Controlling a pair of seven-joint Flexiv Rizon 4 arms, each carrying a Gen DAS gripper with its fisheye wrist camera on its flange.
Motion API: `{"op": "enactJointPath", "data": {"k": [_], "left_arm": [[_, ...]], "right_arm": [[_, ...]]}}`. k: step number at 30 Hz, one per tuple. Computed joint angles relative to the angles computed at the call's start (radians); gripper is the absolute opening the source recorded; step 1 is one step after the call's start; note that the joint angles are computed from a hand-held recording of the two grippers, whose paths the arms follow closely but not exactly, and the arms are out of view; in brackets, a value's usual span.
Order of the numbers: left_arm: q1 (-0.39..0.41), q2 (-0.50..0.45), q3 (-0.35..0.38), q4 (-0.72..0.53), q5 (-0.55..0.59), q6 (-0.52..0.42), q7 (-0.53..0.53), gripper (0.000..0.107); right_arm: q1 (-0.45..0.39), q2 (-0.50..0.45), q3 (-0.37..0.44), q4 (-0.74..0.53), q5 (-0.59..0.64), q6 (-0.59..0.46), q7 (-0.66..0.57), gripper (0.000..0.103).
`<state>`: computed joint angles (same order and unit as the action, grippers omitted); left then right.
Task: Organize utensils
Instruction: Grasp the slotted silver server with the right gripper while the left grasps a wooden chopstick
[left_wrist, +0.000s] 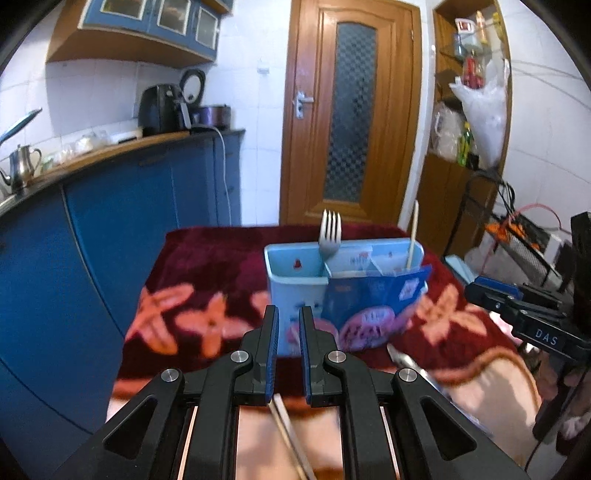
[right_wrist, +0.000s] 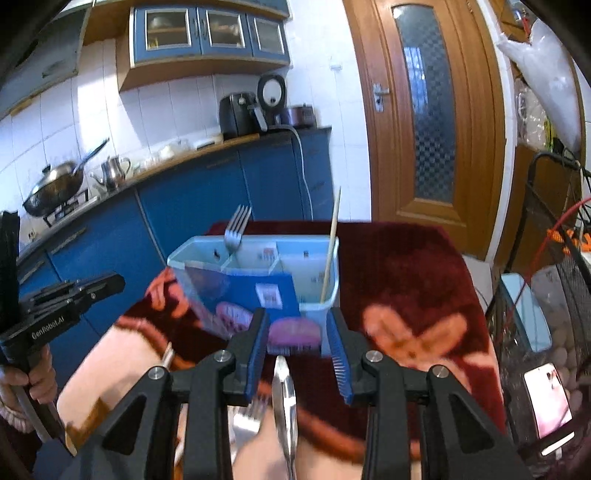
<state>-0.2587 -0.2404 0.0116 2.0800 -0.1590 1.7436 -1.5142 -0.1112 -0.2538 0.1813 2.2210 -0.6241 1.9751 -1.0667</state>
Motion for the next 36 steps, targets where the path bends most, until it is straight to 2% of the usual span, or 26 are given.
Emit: {"op": "enactJointPath", "data": {"k": [2,7,10,13,18,23,28,36], "left_arm": [[0.027,0.021,-0.030,0.017,-0.005,-0.044,0.015,0.011],[0.045,0.047,-0.043,0.036,-0.007,-0.152,0.025,0.011],[0.077,0.056,-0.082,0.051,-0.053,-0.216,0.052,0.011],[0.075,0.049,-0.073,0.043,-0.056,-0.281,0.040,0.011],[0.096,0.035,-0.090,0.031,-0.118,-0.393,0.053,0.011],[0.103,0.018,-0.092,0.015,-0.152,-0.483,0.056,0.011],[0.092,-0.004,-0.067,-0.015,-0.113,-0.540,0.012,0.011],[0.108,-0.020,-0.088,-0.031,-0.148,-0.567,0.034,0.011]], "right_arm": [[-0.033,0.009,0.023,0.012,-0.044,-0.029,0.020,0.035],[-0.118,0.025,0.085,0.045,-0.137,-0.087,0.047,0.035],[-0.246,0.006,0.199,0.036,-0.225,-0.134,0.090,0.035],[-0.379,-0.026,0.341,0.022,-0.252,-0.191,0.087,0.035],[-0.485,-0.060,0.476,0.014,-0.210,-0.264,0.028,0.035],[-0.509,-0.071,0.523,0.013,-0.148,-0.295,-0.028,0.036],[-0.504,-0.072,0.537,0.014,-0.086,-0.308,-0.076,0.036],[-0.491,-0.078,0.551,0.001,0.013,-0.339,-0.151,0.036]]}}
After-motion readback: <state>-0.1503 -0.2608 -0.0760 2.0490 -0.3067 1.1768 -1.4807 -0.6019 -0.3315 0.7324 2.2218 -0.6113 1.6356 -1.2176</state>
